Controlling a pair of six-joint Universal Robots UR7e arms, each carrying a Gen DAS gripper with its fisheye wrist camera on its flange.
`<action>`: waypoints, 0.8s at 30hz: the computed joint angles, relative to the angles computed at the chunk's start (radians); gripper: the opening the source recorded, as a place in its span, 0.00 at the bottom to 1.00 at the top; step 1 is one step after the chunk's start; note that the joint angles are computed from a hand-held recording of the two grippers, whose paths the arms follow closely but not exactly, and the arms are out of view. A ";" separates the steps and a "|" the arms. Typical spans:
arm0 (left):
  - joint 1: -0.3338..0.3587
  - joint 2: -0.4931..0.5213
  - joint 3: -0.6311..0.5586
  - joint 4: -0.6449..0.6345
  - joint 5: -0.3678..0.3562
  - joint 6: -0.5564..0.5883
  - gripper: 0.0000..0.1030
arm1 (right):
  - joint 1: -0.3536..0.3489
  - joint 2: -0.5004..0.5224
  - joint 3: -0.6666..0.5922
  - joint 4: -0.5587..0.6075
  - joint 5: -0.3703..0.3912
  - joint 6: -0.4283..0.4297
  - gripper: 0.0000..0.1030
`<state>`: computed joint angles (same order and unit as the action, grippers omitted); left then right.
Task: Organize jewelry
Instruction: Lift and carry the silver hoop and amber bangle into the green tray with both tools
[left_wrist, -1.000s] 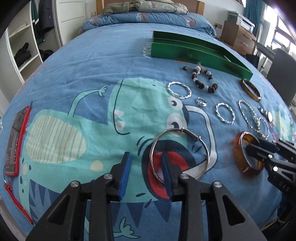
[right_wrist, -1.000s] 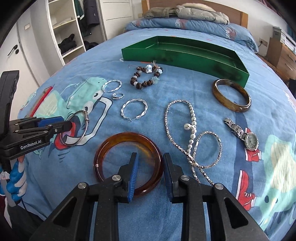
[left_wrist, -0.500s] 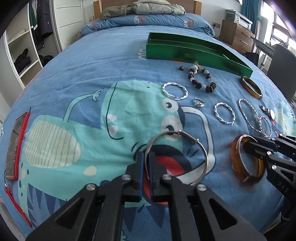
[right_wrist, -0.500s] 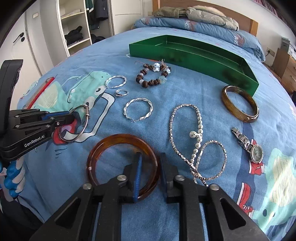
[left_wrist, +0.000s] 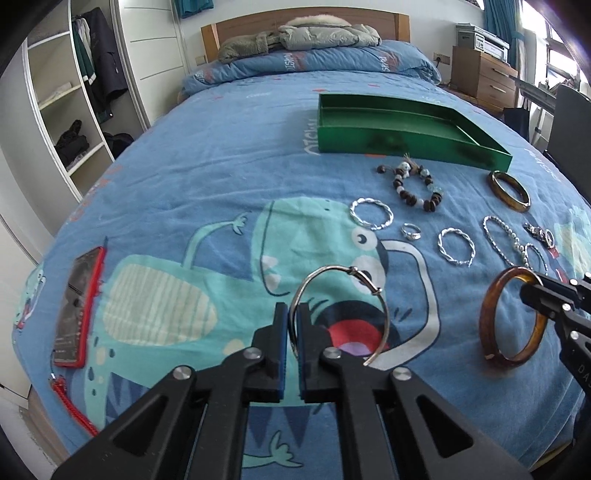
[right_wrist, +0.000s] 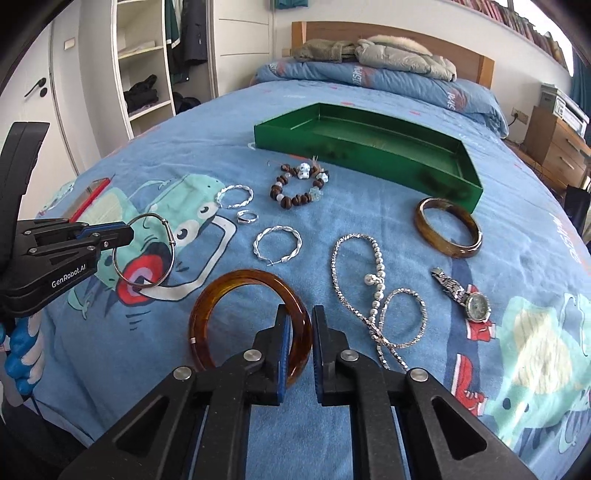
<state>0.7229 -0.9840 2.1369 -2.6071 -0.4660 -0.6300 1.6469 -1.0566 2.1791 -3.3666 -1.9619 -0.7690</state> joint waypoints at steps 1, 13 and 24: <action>-0.004 -0.004 -0.001 0.015 0.007 -0.008 0.04 | 0.001 -0.007 0.006 -0.006 0.004 0.002 0.10; -0.079 -0.056 -0.004 0.210 0.070 -0.125 0.04 | 0.014 -0.090 0.074 -0.052 0.062 0.023 0.10; -0.109 -0.050 -0.034 0.223 0.100 -0.098 0.04 | 0.011 -0.128 0.092 -0.067 0.080 0.027 0.10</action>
<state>0.6136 -1.0336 2.1032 -2.3845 -0.3658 -0.7282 1.6580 -1.1843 2.2714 -3.4331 -1.8824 -0.7420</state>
